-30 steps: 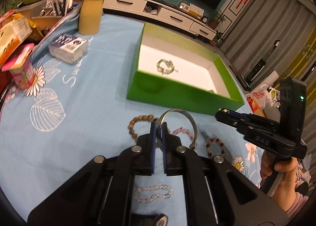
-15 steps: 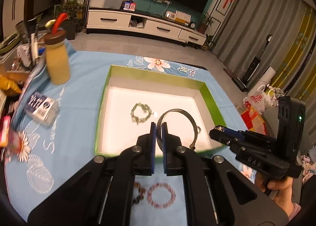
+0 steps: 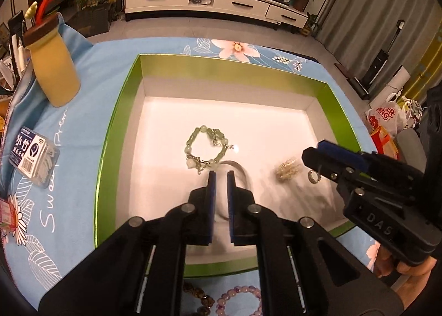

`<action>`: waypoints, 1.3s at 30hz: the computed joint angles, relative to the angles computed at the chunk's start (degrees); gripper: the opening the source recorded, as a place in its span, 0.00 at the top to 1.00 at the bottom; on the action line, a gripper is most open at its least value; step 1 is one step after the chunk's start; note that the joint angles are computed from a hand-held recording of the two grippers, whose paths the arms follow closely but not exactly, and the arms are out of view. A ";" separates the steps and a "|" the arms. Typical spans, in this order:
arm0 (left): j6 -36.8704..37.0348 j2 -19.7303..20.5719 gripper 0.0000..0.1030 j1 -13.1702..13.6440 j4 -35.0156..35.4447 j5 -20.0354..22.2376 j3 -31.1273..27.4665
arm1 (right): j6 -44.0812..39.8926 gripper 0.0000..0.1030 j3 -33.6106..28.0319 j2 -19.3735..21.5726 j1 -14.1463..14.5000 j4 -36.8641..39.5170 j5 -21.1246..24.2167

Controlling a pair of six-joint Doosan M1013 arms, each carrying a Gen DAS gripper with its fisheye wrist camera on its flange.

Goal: Organize jewelry
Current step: 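Carry bangle into the box with left tool while right tool drops gold flower charm, then grasp red-and-white bead bracelet with right tool while left tool approaches brown bead bracelet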

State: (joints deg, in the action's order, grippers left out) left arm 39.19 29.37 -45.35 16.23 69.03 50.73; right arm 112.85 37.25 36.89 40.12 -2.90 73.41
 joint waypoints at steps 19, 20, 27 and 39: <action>-24.18 -16.37 0.15 -5.82 13.01 -5.78 22.13 | 6.60 0.46 23.28 -16.43 0.39 -0.17 -13.69; -25.45 -17.01 0.14 -6.20 13.34 -5.44 23.17 | 6.75 0.46 24.03 -16.95 0.50 -0.14 -13.58; -31.64 -21.02 0.13 -8.95 13.41 -4.38 29.09 | 8.13 0.45 28.95 -20.07 1.45 -0.10 -11.46; -30.33 -20.90 0.10 -11.55 12.00 -3.86 29.19 | 8.17 0.46 31.25 -20.84 3.41 -0.48 -7.70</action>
State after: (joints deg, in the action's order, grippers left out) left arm 8.86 8.47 -56.90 28.23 65.17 79.93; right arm 121.01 68.50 16.06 43.53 -3.38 65.70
